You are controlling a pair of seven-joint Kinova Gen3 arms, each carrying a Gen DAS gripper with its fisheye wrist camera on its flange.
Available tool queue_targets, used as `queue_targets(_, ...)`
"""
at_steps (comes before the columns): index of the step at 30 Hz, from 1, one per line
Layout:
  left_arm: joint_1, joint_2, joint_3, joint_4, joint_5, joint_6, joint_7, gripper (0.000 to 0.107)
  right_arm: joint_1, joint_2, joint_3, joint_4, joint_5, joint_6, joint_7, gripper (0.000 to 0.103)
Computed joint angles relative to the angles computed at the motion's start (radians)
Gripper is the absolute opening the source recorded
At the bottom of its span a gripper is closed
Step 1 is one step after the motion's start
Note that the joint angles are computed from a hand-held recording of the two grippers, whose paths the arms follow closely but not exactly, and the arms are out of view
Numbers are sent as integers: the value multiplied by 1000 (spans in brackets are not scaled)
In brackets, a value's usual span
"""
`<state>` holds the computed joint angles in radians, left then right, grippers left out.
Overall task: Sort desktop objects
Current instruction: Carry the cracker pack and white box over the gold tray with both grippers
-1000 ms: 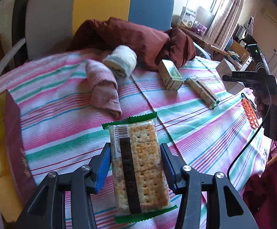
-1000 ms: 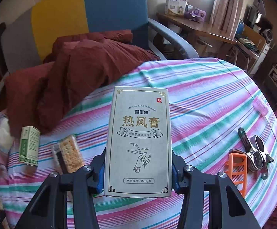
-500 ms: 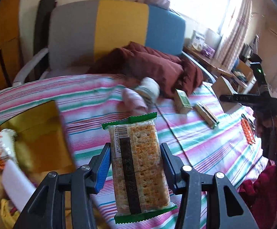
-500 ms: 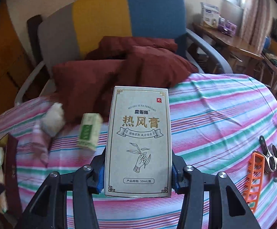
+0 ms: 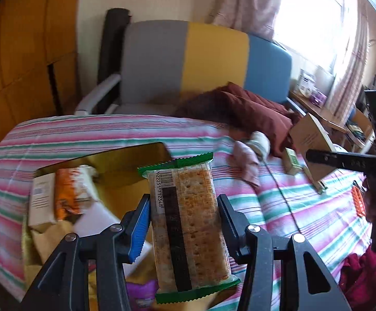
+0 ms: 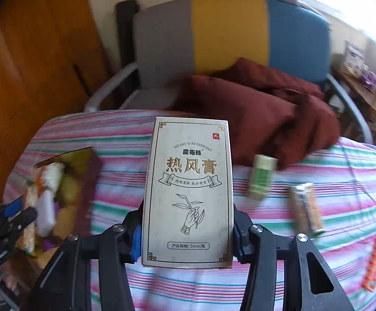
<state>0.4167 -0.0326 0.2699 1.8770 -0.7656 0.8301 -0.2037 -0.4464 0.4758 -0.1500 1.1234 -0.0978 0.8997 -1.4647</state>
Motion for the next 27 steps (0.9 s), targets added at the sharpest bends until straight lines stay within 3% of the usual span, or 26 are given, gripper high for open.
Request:
queue_targets(5,-19,-48,15,45,-31,55,66,51,-50,-8,-43,38,-30,-29,10,52)
queue_targets(12,-76,-104,37,99,-24,66,91,51,-126,21,-81,47,-79,-51,5,52)
queue_targets(27,-212,-159,32,165,58,-45,31,51,-245,95,-66,-23,-54,-47,-100,51)
